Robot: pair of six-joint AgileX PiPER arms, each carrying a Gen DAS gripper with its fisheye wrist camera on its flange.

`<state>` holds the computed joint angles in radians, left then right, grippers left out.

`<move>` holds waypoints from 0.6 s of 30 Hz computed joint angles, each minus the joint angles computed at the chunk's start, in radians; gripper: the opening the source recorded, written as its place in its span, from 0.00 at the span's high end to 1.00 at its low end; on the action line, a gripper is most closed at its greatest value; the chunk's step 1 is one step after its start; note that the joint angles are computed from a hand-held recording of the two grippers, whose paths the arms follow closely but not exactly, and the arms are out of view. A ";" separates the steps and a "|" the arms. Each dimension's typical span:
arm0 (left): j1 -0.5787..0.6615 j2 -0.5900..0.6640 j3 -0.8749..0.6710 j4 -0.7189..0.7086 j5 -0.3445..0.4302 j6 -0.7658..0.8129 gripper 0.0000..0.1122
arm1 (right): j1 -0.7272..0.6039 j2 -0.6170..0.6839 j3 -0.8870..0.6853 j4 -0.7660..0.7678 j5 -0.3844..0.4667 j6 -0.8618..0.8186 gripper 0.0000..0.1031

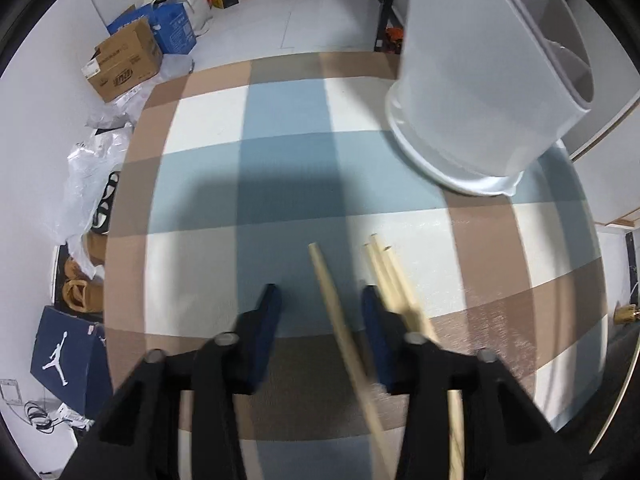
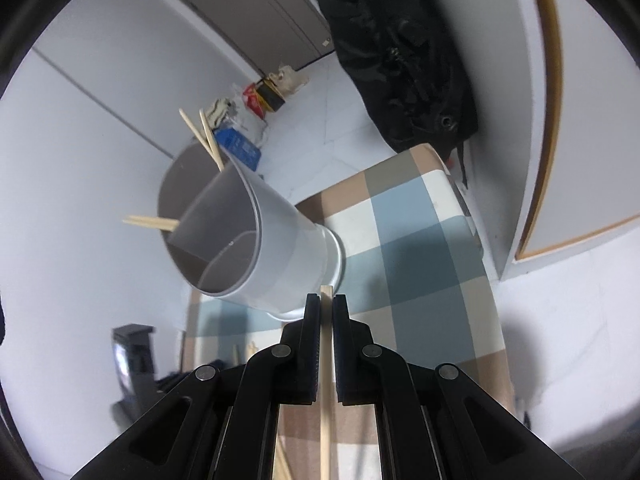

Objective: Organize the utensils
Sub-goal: 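Close the left tool on a chopstick while the right tool holds its chopstick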

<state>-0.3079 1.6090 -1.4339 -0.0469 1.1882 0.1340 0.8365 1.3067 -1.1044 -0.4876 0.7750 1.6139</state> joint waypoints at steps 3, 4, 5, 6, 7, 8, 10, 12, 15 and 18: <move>-0.004 -0.001 0.000 -0.013 -0.010 0.003 0.97 | 0.019 -0.039 0.030 -0.033 -0.009 0.051 0.95; -0.006 -0.006 0.010 -0.009 -0.026 -0.010 0.97 | 0.026 -0.050 0.040 -0.050 -0.008 0.068 0.95; -0.013 -0.010 0.025 -0.007 -0.046 -0.022 0.98 | 0.035 -0.061 0.052 -0.073 -0.008 0.093 0.95; -0.009 -0.012 0.031 -0.016 -0.057 -0.028 0.98 | 0.047 -0.068 0.059 -0.090 -0.002 0.111 0.95; 0.003 -0.012 0.034 -0.027 -0.064 -0.035 0.98 | 0.065 -0.075 0.061 -0.110 0.009 0.133 0.95; 0.016 -0.015 0.037 -0.037 -0.073 -0.040 0.98 | 0.075 -0.082 0.073 -0.130 0.007 0.152 0.95; 0.023 -0.012 0.032 -0.048 -0.096 -0.066 0.98 | 0.090 -0.090 0.085 -0.153 0.009 0.171 0.95; 0.044 -0.048 0.045 -0.072 -0.128 -0.070 0.98 | 0.123 -0.091 0.088 -0.204 0.034 0.206 0.95; 0.061 -0.126 0.070 -0.093 -0.191 -0.052 0.98 | 0.146 -0.096 0.085 -0.252 0.042 0.227 0.95; 0.078 -0.205 0.089 -0.118 -0.244 -0.028 0.98 | 0.174 -0.092 0.068 -0.317 0.053 0.245 0.95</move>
